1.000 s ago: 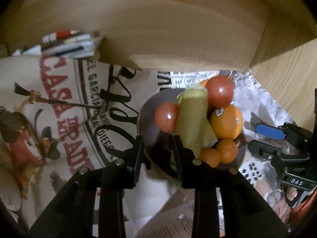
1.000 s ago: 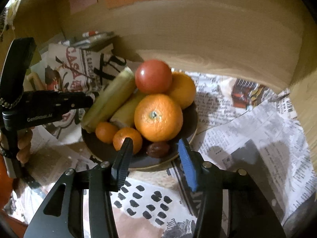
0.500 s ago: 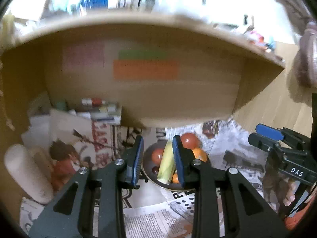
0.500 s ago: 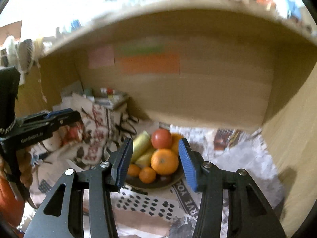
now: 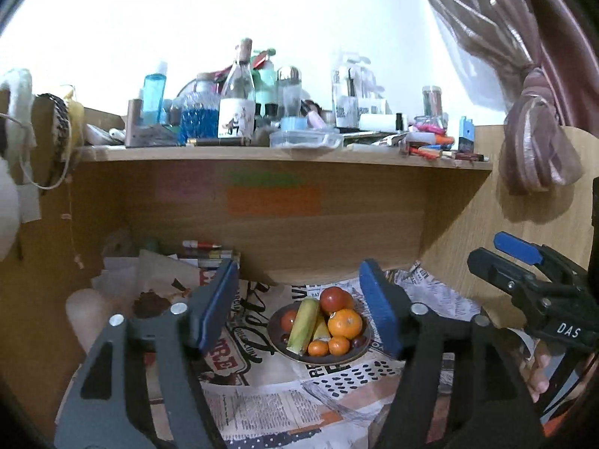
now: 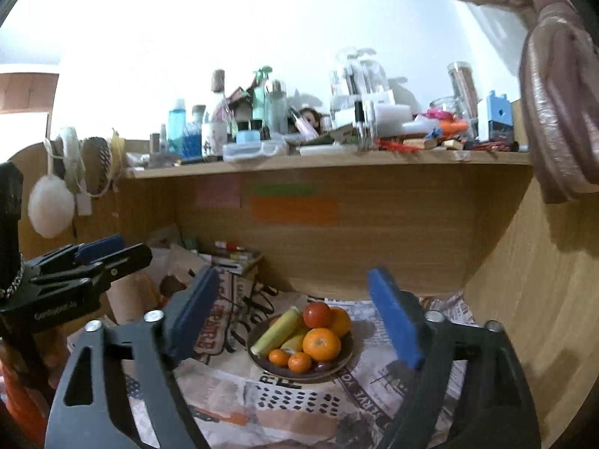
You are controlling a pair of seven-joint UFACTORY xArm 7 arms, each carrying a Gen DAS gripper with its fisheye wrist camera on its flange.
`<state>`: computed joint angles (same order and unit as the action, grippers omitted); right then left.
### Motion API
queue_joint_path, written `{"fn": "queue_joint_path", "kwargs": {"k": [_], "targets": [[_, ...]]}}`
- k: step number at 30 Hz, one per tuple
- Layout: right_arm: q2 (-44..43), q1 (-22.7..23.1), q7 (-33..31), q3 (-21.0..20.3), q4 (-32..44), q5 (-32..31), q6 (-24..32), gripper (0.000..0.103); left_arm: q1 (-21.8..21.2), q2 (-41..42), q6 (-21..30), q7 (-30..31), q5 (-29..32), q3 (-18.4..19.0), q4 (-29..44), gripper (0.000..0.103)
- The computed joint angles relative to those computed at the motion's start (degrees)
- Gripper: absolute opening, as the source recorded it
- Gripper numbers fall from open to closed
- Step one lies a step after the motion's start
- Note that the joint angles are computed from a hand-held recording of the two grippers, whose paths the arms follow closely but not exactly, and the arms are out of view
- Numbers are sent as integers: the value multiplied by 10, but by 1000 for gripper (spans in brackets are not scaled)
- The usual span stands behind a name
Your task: Organize fruits
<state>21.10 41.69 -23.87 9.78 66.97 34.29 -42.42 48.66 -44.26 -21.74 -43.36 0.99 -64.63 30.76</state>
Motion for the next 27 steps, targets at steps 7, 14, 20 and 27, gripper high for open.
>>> {"fn": "queue_joint_path", "kwargs": {"k": [7, 14, 20, 27], "targets": [[-18, 2, 16, 12, -41, 1, -47, 103, -38, -97, 21, -44, -22, 5, -42, 93], [-30, 4, 3, 23, -62, 14, -69, 103, -51, -147, 37, -87, 9, 6, -54, 98], [-29, 4, 2, 27, -65, 19, -75, 103, -50, -160, 38, -113, 29, 8, -56, 100], [-29, 0, 13, 28, -68, 8, -74, 103, -44, -154, 30, -120, 43, 8, -53, 100]]}}
